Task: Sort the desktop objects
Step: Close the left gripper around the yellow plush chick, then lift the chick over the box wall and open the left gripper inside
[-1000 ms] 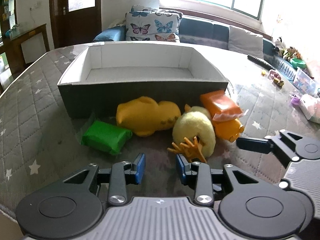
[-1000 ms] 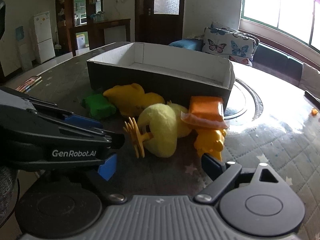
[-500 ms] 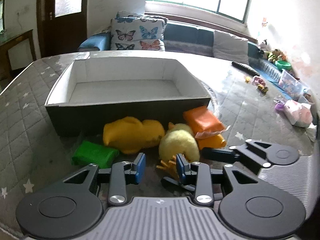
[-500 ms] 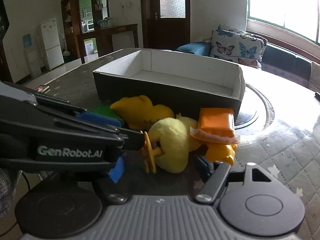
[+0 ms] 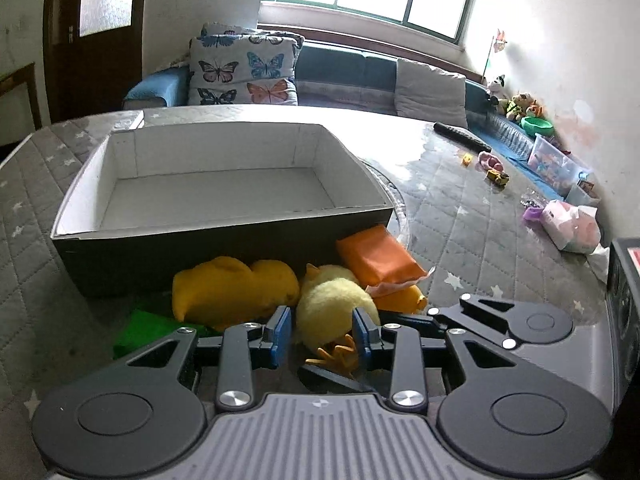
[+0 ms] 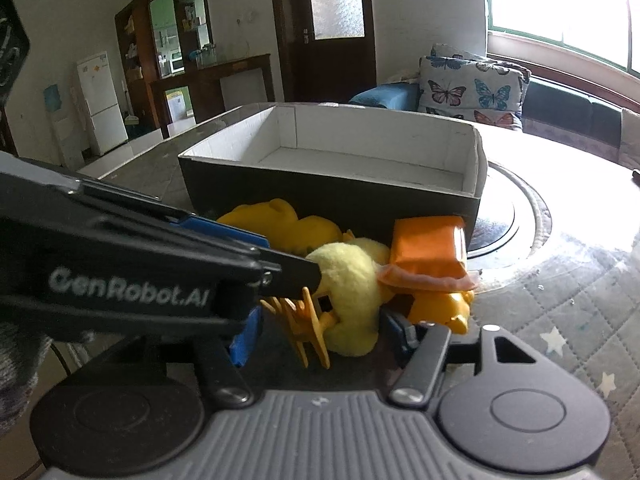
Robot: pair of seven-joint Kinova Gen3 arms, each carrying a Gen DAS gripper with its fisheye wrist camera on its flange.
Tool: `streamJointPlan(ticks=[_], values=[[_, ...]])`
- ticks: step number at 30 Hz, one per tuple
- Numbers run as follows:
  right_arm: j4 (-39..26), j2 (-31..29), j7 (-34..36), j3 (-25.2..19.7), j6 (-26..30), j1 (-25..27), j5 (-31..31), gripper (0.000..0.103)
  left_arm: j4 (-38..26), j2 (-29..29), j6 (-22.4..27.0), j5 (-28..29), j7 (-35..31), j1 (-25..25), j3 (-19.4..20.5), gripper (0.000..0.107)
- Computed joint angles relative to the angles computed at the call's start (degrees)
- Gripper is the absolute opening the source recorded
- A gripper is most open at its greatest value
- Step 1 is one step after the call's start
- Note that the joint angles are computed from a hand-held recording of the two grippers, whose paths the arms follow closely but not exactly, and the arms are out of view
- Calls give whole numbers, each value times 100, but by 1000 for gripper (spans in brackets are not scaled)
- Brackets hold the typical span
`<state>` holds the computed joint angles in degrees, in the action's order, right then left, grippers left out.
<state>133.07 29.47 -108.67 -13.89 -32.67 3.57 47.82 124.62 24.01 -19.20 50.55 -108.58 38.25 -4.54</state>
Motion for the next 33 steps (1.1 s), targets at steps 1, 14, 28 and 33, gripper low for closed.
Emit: streamJointPlan(ticks=[1, 14, 28, 33], values=[[-6, 16, -2, 4, -3, -1, -5, 63, -7, -1, 31, -119, 93, -109, 73, 36], [-38, 72, -81, 26, -47, -39, -53, 57, 93, 48, 115, -2020, 1733, -962, 567, 33], [292, -344, 108, 80, -388, -44, 11, 56, 524, -456, -319, -2165, 1803, -511, 361, 20], [235, -570, 4, 170, -586, -65, 126, 55, 441, -592, -539, -1742, 1260, -451, 369, 18]])
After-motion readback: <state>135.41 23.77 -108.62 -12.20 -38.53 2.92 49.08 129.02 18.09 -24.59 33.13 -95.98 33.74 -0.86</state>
